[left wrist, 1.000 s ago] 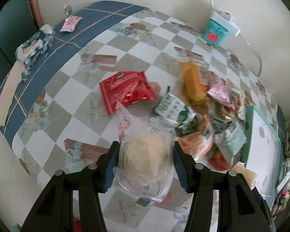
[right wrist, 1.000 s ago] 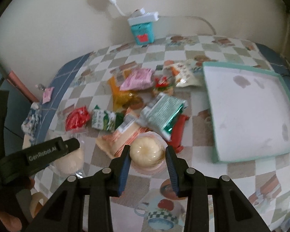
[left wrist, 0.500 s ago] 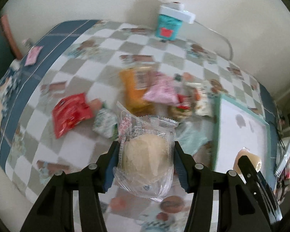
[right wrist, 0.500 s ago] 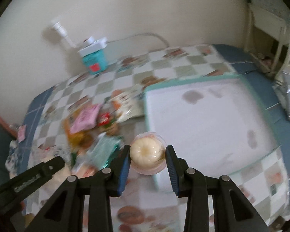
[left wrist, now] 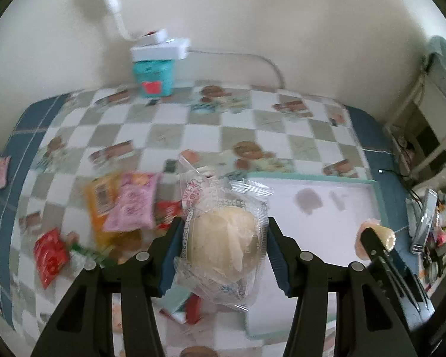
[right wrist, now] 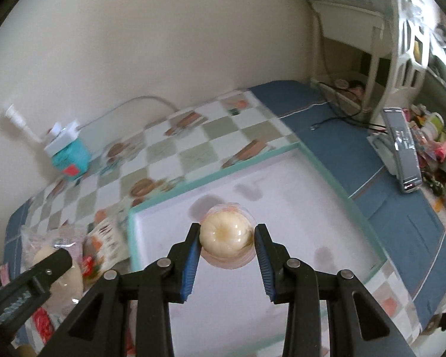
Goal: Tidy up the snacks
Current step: 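Carry the bun and pastry over the white tray and open both tools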
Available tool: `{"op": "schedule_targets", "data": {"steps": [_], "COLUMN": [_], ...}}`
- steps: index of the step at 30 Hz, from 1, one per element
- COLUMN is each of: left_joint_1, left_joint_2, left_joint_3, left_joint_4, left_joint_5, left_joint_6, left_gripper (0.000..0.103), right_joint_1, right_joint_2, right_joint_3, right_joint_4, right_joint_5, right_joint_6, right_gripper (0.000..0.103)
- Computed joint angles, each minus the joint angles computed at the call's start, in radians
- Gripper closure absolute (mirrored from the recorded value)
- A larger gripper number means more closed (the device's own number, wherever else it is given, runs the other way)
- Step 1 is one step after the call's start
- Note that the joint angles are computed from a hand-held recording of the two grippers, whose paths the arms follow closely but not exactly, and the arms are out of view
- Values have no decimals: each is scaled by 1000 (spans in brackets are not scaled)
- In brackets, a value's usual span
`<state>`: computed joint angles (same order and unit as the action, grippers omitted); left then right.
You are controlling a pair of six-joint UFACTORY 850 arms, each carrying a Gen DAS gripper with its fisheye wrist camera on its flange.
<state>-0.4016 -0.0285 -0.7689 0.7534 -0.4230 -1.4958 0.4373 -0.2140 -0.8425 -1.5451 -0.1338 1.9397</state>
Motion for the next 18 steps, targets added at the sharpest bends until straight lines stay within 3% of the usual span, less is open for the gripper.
{"op": "schedule_targets", "data": {"steps": [4, 14, 18], "left_joint_1": [-10, -10, -21], "left_joint_2": [-59, -198, -241], "left_joint_3": [-64, -180, -217], "left_joint_4": [-7, -116, -175], "left_joint_5": [18, 70, 88], "left_joint_6": [43, 183, 245], "left_gripper": [47, 47, 47], "right_joint_1": [-44, -123, -131], "right_joint_2": [-35, -71, -88], "right_joint_3": [-36, -83, -95], "right_joint_4": [200, 440, 436], "right_joint_5": [-12, -43, -67], "right_joint_6": [-168, -339, -338], "right_gripper": [64, 64, 64]}}
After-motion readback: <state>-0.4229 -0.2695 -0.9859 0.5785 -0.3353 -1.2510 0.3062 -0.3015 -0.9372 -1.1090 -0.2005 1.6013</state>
